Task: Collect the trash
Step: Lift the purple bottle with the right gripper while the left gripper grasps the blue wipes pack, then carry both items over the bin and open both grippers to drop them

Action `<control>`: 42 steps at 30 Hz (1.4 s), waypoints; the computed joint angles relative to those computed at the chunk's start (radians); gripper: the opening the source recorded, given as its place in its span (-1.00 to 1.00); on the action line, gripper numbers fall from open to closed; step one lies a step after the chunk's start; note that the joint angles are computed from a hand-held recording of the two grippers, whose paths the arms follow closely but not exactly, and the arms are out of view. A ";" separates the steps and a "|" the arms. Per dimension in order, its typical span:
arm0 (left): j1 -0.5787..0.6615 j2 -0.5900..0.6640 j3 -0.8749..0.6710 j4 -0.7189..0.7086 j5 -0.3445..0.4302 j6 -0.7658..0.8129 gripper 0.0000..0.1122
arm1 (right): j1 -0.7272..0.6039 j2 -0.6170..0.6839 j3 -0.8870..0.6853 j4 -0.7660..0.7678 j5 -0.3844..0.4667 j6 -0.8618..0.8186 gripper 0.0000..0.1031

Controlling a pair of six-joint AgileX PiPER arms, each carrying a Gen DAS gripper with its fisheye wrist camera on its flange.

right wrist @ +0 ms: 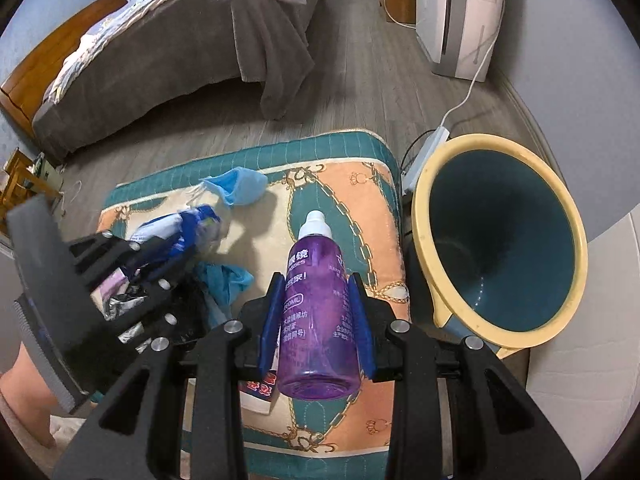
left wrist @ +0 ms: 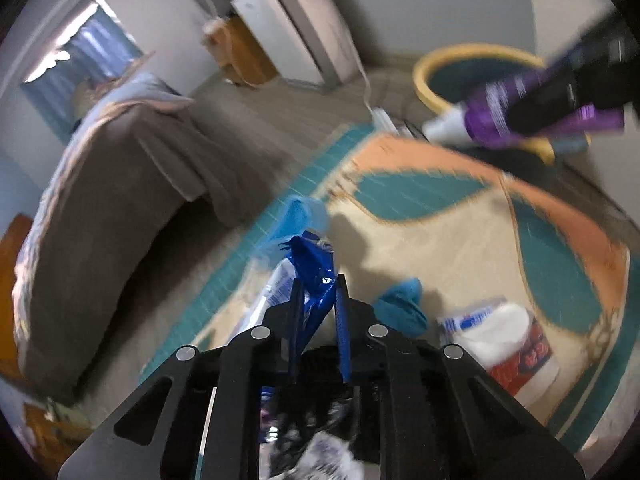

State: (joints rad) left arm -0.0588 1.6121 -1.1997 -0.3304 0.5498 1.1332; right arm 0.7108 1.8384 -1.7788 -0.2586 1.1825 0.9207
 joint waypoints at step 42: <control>-0.485 0.225 -0.662 0.076 0.362 -0.752 -0.86 | -0.441 -0.382 0.490 -0.188 -0.210 0.119 -0.38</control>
State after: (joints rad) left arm -0.5436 1.8375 -1.8621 -0.2539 0.9117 0.3813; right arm 0.2700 1.4566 -1.2891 -0.4463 0.9721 1.0392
